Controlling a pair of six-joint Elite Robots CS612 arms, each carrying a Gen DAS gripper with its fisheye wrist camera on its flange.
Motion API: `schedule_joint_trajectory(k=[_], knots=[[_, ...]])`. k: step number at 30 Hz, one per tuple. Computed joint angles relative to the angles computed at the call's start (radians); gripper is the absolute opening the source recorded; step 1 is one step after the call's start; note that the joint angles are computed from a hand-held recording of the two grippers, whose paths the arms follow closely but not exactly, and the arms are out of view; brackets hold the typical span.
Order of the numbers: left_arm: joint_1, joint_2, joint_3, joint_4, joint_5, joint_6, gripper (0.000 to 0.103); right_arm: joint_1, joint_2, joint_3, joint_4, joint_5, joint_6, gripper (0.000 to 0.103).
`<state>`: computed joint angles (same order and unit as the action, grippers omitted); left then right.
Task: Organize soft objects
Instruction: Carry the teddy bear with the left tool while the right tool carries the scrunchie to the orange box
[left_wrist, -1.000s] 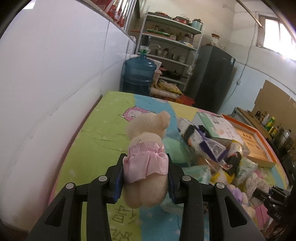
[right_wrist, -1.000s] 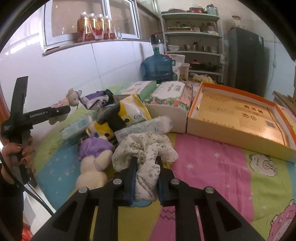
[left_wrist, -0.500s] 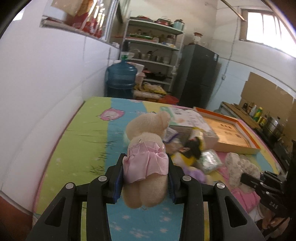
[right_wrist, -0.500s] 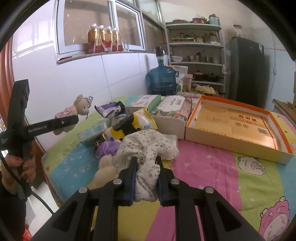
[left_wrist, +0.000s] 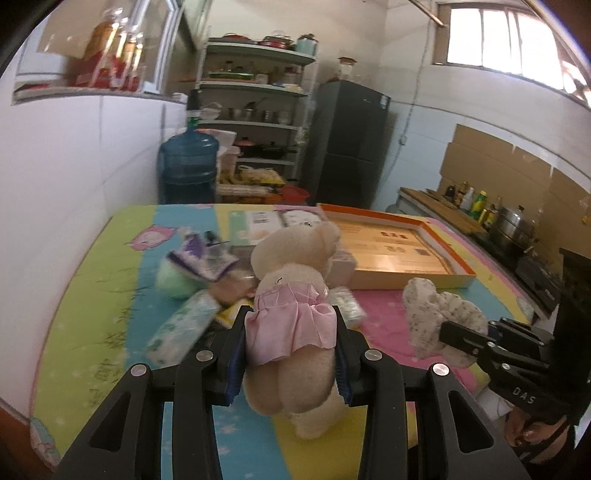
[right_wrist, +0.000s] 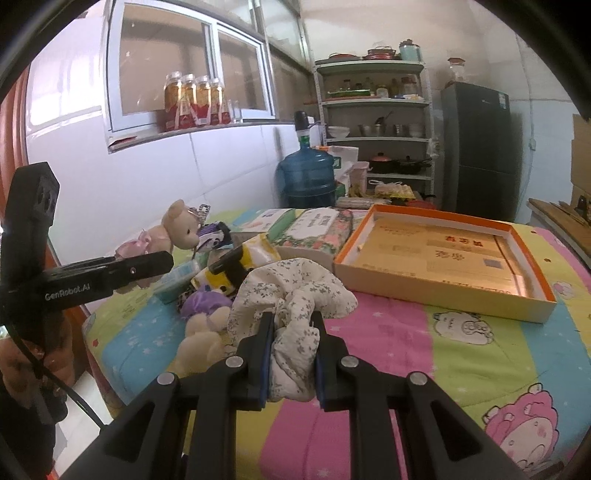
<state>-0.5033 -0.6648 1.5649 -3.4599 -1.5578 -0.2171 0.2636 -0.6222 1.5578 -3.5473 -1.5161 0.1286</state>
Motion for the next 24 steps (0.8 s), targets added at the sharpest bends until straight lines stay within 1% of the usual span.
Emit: schedule_joint_trajectory(k=[9, 14, 18, 24], knots=[[-0.028, 0.024, -0.066, 0.027, -0.044, 0.009, 0.04, -0.023, -0.011, 0.025, -0.024, -0.047, 0.007, 0.019], [-0.037, 0.043, -0.112, 0.064, -0.076, 0.015, 0.041, -0.039, -0.016, 0.04, -0.033, -0.07, -0.003, 0.019], [-0.043, 0.065, -0.164, 0.113, -0.111, 0.007, 0.041, -0.053, -0.018, 0.046, -0.037, -0.088, -0.006, 0.019], [-0.058, 0.105, -0.248, 0.164, -0.118, 0.007, 0.041, -0.083, -0.017, 0.046, -0.043, -0.103, 0.004, 0.019]])
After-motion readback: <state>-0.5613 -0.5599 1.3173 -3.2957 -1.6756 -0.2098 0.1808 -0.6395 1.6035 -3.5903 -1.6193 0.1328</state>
